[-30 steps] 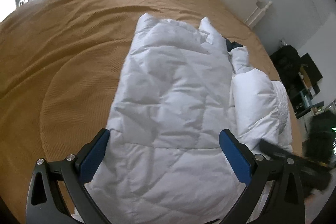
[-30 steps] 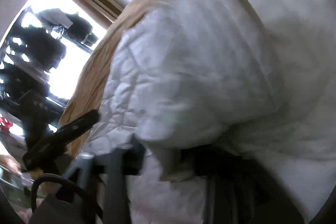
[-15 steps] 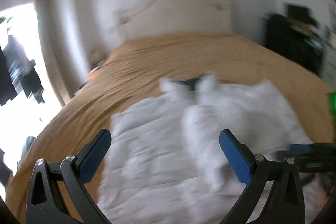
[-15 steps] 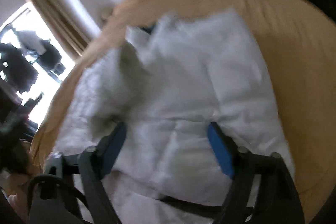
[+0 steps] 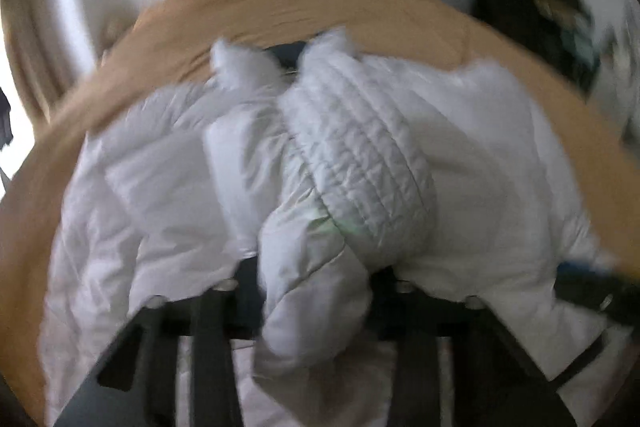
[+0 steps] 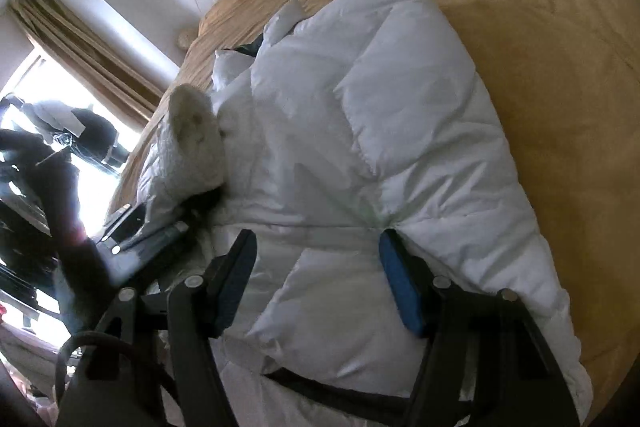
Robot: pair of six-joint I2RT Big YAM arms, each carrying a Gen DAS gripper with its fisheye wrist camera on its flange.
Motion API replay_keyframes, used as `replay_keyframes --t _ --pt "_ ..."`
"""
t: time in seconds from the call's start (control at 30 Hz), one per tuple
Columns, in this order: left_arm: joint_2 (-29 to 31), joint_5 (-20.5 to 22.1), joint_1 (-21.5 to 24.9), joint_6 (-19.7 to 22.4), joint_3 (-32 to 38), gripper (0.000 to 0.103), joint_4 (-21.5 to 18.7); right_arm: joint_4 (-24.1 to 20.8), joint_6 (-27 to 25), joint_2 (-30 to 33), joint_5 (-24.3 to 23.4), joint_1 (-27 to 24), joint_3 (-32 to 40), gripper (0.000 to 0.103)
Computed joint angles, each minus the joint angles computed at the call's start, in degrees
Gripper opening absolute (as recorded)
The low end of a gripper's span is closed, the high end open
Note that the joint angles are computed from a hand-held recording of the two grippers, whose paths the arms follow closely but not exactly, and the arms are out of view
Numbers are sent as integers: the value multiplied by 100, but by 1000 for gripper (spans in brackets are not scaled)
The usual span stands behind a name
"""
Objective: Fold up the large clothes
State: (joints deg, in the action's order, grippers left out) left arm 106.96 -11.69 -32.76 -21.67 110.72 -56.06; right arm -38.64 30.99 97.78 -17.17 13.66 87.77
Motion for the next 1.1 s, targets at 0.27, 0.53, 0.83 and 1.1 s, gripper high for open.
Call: replay_keyframes --t 0.27,0.53,0.83,1.1 --pt "-1129 2807 1349 -2236 -1821 26 1240 -255 74 -140 -64 6 206 64" --pt "-1523 3420 1798 -1992 -2280 29 1100 -649 -1085 100 1181 901 1013 64" --pt "-1934 1736 1617 -1195 -1717 26 551 -1235 -1680 1033 2224 1305 1749 68" --pt "-473 1594 1024 -615 -558 35 -211 -1190 -1698 679 2027 1192 1393 68"
